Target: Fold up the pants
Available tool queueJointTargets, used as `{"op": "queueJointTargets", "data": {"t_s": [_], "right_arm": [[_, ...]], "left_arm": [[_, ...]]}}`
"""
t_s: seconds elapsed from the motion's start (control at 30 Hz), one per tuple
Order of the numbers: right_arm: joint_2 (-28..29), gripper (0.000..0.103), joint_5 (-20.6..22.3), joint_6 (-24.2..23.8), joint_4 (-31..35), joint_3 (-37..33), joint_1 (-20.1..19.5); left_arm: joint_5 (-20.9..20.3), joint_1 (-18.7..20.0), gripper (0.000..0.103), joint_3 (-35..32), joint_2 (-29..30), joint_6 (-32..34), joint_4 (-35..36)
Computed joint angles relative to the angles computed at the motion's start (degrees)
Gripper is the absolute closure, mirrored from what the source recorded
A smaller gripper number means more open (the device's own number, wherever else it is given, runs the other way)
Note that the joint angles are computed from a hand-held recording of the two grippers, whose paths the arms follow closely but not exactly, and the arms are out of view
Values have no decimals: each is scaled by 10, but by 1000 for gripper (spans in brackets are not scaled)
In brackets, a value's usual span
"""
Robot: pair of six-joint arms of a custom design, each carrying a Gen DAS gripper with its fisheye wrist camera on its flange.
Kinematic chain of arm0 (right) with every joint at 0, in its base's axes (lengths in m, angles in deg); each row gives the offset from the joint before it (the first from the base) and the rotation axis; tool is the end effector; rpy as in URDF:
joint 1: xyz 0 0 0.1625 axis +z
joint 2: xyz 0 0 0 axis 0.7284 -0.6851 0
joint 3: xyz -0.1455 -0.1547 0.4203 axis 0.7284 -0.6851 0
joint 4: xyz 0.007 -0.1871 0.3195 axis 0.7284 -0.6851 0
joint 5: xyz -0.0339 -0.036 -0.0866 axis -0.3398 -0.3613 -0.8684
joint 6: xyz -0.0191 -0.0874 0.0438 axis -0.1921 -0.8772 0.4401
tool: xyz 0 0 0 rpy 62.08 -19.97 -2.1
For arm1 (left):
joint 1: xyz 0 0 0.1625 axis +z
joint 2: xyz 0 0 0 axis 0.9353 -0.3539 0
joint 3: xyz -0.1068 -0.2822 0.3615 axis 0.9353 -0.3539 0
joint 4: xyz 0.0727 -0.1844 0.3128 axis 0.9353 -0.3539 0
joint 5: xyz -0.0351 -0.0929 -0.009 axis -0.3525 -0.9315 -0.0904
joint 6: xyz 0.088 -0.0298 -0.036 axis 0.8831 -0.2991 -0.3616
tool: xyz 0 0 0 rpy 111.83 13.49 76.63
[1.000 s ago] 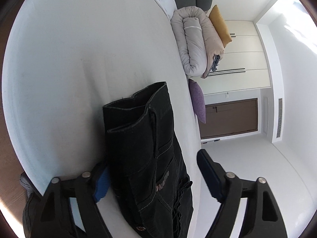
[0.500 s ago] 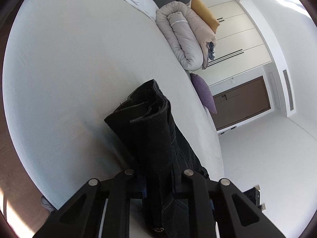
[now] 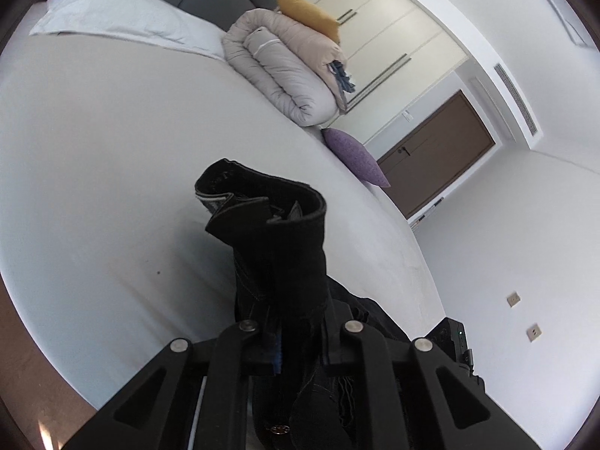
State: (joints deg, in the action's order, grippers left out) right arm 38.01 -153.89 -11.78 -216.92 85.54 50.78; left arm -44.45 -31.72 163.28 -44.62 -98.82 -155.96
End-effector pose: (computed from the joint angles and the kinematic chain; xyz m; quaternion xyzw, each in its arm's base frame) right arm 0.2291 -0.7340 0.0478 0.1515 0.9465 -0.2764 0.0698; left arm -0.1298 -0.3196 0.3291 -0.1350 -0.9316 0.3367 0.0230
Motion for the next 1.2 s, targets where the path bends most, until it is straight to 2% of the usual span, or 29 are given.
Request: {"op": "queueJointTargets", "data": {"t_s": [0.03, 0.07, 0.13, 0.17, 0.23, 0.3, 0.37, 0.53, 0.63, 0.7, 0.8, 0.83, 0.87, 0.97, 1.07, 1.2], "right_arm": [[-4, 84, 6, -2, -17, 12, -1], [-12, 63, 15, -6, -56, 36, -1], [-25, 40, 29, 1, -152, 88, -3], [-33, 37, 33, 10, -197, 114, -6], [-54, 37, 50, 22, -243, 156, -16], [-76, 37, 90, 43, -265, 191, -33], [-90, 37, 129, 43, -290, 217, -47], [-104, 37, 159, 41, -326, 253, -61], [-116, 35, 113, 24, -271, 254, -55], [-125, 35, 59, 11, -221, 249, -46], [-134, 43, 50, 5, -230, 265, -51], [-138, 54, 44, 4, -223, 266, -50], [-142, 69, 34, 3, -218, 270, -50], [-148, 86, 11, -6, -224, 284, -49], [-154, 88, -30, -28, -229, 286, -32], [-177, 88, -24, -48, -271, 321, -37]], "left_arm": [[11, -25, 90, -2, 0, 3, 14], [16, -43, 90, -3, 5, 4, 19], [23, -83, 90, -4, 22, 6, 25], [28, -108, 90, -3, 34, 10, 30], [35, -149, 90, 0, 59, 21, 35], [38, -193, 90, 7, 97, 35, 35], [43, -235, 90, 23, 136, 48, 31], [30, -297, 91, 59, 205, 43, 22], [40, -351, 92, 75, 232, 57, 29], [52, -383, 92, 85, 250, 59, 35], [55, -392, 92, 86, 259, 60, 43], [55, -393, 92, 86, 258, 60, 44], [55, -394, 92, 87, 256, 60, 46], [51, -396, 92, 83, 254, 67, 52], [43, -404, 92, 80, 266, 77, 40], [37, -407, 92, 68, 284, 105, 19]]}}
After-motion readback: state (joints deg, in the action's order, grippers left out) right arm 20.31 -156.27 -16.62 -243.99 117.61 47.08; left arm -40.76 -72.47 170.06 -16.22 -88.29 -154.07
